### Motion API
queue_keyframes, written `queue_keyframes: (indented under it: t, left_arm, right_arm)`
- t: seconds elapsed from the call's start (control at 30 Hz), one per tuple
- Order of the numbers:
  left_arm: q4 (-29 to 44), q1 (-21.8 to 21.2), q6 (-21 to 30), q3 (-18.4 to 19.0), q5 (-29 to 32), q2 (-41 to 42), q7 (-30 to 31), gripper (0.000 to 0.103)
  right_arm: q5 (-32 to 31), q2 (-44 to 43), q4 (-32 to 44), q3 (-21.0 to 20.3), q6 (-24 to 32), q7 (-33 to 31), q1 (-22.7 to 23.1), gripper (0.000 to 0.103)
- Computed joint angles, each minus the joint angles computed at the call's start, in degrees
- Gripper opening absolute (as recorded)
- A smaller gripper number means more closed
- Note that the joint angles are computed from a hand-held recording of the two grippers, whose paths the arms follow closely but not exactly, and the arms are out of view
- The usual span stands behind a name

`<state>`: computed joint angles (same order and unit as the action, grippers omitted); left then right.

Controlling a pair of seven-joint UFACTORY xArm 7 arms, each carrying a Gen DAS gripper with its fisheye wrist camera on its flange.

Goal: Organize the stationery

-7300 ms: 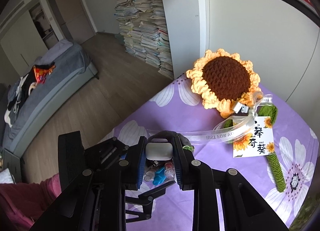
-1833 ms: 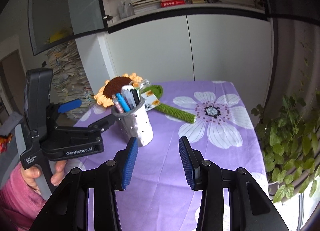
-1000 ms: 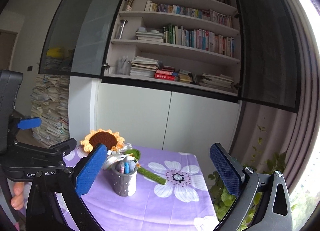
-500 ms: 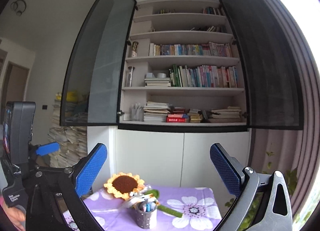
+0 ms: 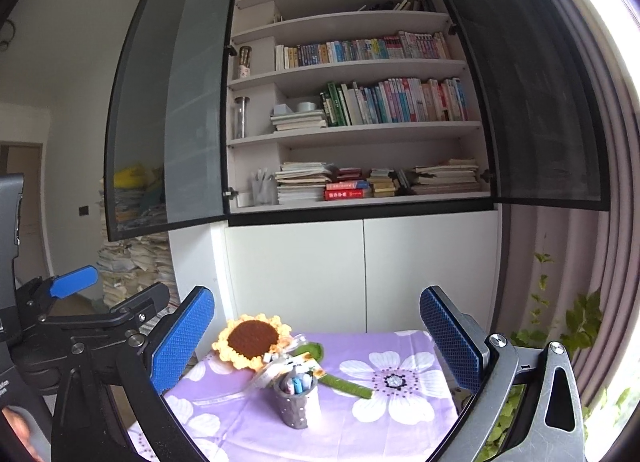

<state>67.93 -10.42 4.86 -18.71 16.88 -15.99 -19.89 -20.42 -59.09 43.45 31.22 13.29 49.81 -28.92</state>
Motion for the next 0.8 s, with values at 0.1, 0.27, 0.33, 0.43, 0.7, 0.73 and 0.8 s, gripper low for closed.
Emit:
queue_keyframes:
  t: [0.1, 0.27, 0.33, 0.43, 0.7, 0.73, 0.8]
  left_arm:
    - [0.0, 0.3, 1.0, -0.5, 0.6, 0.1, -0.4, 0.102]
    - [0.9, 1.1, 3.3, -1.4, 3.0, 0.8, -1.8, 0.102]
    - [1.2, -0.6, 3.9, 0.0, 2.0, 1.3, -0.6, 0.102]
    - [1.5, -1.2, 4.1, 0.5, 2.2, 1.8, -0.3, 0.102]
    - [2.6, -1.0, 4.2, 0.4, 4.5, 3.0, -2.4, 0.102]
    - [2.4, -1.2, 4.1, 0.6, 4.5, 2.9, -2.4, 0.102]
    - [2.6, -1.0, 4.1, 0.4, 5.2, 3.1, -3.2, 0.102]
  right_arm:
    - [-0.7, 0.3, 0.3, 0.7, 0.6, -0.9, -0.1, 0.103]
    - [-1.1, 2.2, 0.6, 1.0, 1.7, -2.3, 1.4, 0.103]
    - [-1.1, 2.9, 0.7, 0.6, 2.0, -2.5, 2.2, 0.103]
    - [-1.2, 3.8, 0.9, 0.1, 2.3, -2.5, 2.7, 0.103]
    - [-2.3, 4.8, 1.3, 0.0, 2.2, -2.1, 2.5, 0.103]
    - [-2.4, 4.9, 1.3, 0.0, 2.2, -2.1, 2.6, 0.103]
    - [-2.7, 5.4, 1.4, 0.0, 1.9, -2.2, 2.5, 0.103]
